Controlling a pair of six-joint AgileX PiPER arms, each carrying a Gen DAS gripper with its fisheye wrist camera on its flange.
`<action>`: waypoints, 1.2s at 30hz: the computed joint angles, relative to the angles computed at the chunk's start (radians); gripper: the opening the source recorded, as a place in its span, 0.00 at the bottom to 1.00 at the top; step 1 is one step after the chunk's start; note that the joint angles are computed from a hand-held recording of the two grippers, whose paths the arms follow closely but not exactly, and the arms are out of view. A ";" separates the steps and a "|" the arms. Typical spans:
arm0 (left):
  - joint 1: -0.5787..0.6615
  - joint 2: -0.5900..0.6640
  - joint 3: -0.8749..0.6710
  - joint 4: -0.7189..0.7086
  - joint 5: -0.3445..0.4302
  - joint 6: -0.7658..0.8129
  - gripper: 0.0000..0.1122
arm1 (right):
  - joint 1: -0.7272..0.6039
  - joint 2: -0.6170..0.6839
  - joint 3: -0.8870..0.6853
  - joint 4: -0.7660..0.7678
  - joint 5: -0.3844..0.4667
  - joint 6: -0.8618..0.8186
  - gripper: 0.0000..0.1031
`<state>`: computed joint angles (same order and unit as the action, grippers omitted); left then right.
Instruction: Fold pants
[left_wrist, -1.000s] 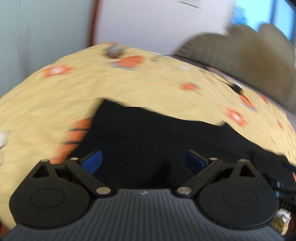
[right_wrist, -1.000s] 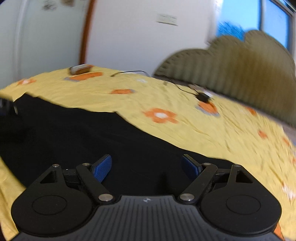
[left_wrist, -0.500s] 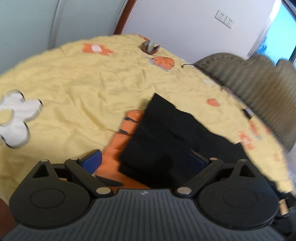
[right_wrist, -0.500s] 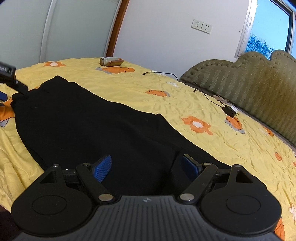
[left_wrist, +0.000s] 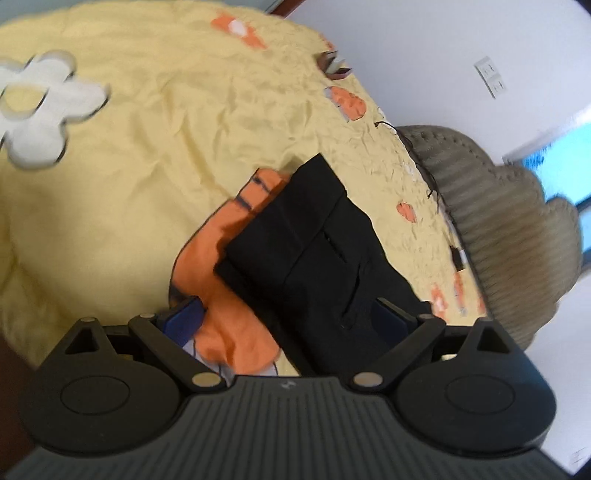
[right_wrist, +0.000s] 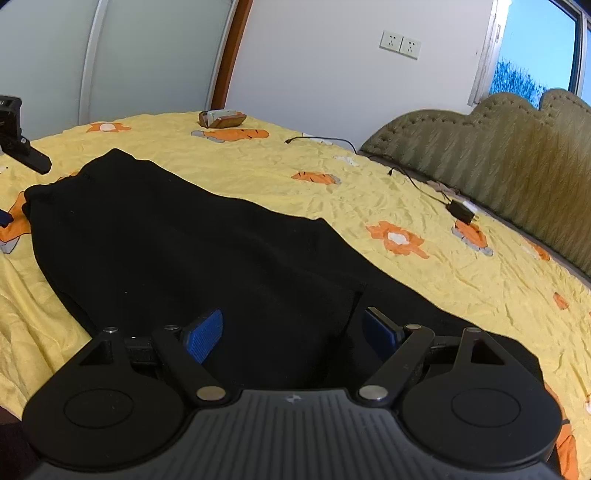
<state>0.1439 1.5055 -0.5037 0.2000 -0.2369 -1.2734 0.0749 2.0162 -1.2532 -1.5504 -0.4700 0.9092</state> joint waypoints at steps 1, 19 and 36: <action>0.019 -0.005 0.019 0.076 -0.029 -0.091 0.86 | -0.004 -0.002 0.004 0.013 -0.006 -0.017 0.81; 0.036 0.086 0.034 0.074 -0.329 -0.228 0.91 | 0.008 0.019 -0.054 -0.051 -0.041 0.054 0.81; 0.088 0.149 0.146 0.090 -0.559 -0.270 0.88 | 0.056 0.057 -0.111 -0.132 -0.015 0.132 0.81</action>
